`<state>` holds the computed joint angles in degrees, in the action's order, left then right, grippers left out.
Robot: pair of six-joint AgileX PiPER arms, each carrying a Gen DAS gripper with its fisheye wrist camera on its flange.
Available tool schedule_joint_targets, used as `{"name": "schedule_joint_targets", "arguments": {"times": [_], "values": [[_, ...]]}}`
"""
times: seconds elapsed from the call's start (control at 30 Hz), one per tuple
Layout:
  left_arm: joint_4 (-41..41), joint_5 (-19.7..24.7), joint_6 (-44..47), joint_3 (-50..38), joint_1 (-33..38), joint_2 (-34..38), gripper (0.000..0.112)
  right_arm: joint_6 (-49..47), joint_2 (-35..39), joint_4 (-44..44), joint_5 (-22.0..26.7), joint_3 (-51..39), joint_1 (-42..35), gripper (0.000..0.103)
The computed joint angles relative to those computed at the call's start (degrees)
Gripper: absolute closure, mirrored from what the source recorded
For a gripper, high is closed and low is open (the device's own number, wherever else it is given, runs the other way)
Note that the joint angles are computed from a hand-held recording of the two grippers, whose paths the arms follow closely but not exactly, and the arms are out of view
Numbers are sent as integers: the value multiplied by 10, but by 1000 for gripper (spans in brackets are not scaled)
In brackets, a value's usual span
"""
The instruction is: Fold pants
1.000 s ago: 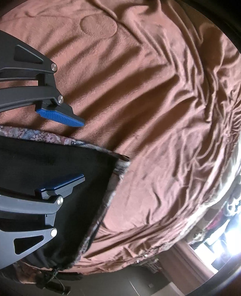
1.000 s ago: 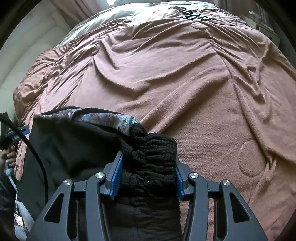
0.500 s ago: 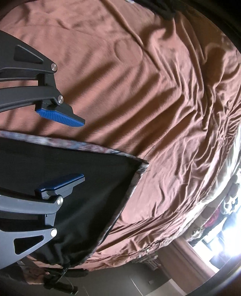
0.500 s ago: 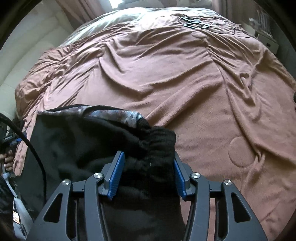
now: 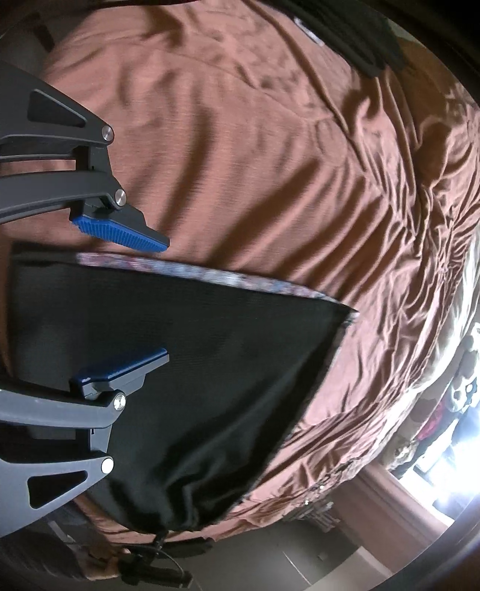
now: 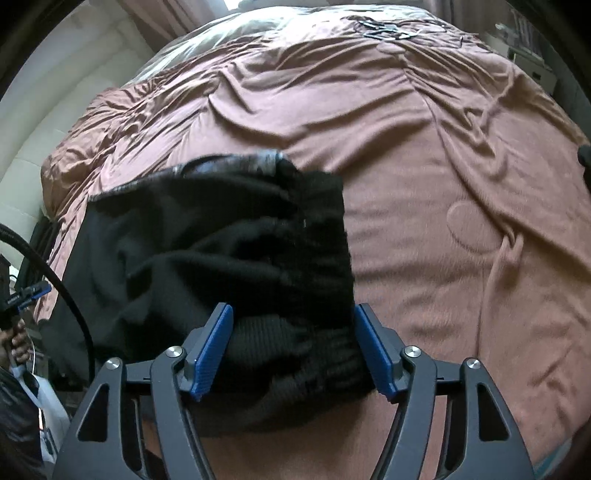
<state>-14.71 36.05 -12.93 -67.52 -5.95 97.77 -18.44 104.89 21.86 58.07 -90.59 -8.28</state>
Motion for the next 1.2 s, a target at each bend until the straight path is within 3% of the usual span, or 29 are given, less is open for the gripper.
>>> {"name": "schedule_joint_targets", "arguments": {"times": [0.37, 0.6, 0.7, 0.8, 0.97, 1.2], "values": [[88, -31, -125, 119, -51, -75, 56, -90, -71, 81, -8, 94, -50, 37], [180, -27, -250, 155, -74, -88, 56, -27, -71, -15, -55, 128, -33, 37], [212, -17, -295, 161, -84, -98, 55, -34, -75, 12, -44, 138, -55, 37], [201, -25, -300, 180, -81, -119, 55, -46, -105, 15, -54, 158, -58, 37], [138, -79, -269, 227, -78, -170, 55, -72, -165, 41, -63, 184, -68, 37], [-29, -157, -149, 275, -68, -194, 54, -118, -241, 87, -62, 233, -58, 37]]}}
